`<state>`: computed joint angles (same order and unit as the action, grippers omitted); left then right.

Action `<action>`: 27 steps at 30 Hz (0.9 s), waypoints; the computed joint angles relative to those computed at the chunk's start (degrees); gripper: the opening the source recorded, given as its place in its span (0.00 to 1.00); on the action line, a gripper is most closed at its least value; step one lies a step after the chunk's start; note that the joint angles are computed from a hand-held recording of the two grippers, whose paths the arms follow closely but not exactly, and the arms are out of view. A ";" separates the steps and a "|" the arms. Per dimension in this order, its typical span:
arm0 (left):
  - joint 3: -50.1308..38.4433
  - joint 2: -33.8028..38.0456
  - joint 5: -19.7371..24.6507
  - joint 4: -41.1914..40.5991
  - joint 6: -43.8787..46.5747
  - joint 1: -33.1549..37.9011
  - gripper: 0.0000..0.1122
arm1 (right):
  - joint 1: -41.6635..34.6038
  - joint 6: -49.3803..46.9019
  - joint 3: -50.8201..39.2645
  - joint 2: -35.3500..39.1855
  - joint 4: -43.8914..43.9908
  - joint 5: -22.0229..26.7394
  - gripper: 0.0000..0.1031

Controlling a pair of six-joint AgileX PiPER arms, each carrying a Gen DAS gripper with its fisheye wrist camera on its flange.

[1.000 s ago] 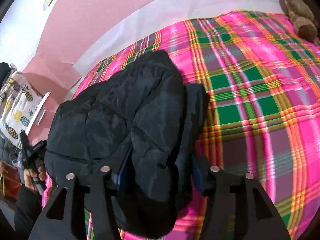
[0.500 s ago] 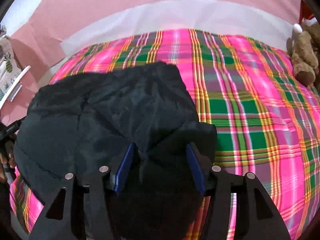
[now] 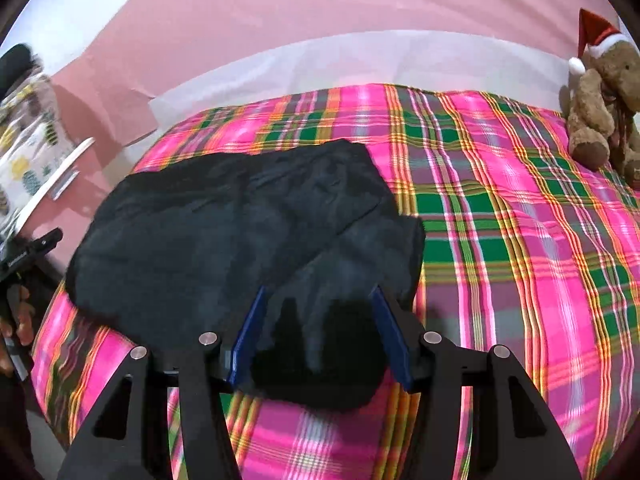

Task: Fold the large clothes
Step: 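Pull both tools back from the folded black jacket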

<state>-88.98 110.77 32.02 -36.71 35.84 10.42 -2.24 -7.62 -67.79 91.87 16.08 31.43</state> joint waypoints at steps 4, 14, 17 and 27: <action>14.08 -12.54 -3.66 -0.45 1.84 -1.77 0.59 | 2.27 0.34 7.33 -8.84 0.19 -0.21 0.54; 38.62 -38.85 -6.00 8.50 -5.94 -8.29 0.65 | 11.41 16.14 20.00 -29.50 -13.80 2.45 0.58; 42.19 -43.87 -5.64 12.20 -10.32 -10.34 0.65 | 14.92 22.49 22.06 -33.74 -19.11 4.04 0.58; 51.46 -55.40 -4.63 28.99 -30.08 -19.11 0.65 | 34.18 50.08 26.55 -40.77 -41.32 12.44 0.59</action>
<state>-37.52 55.37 27.38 -7.72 5.76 -8.68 31.94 42.46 -41.23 51.10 -25.24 43.86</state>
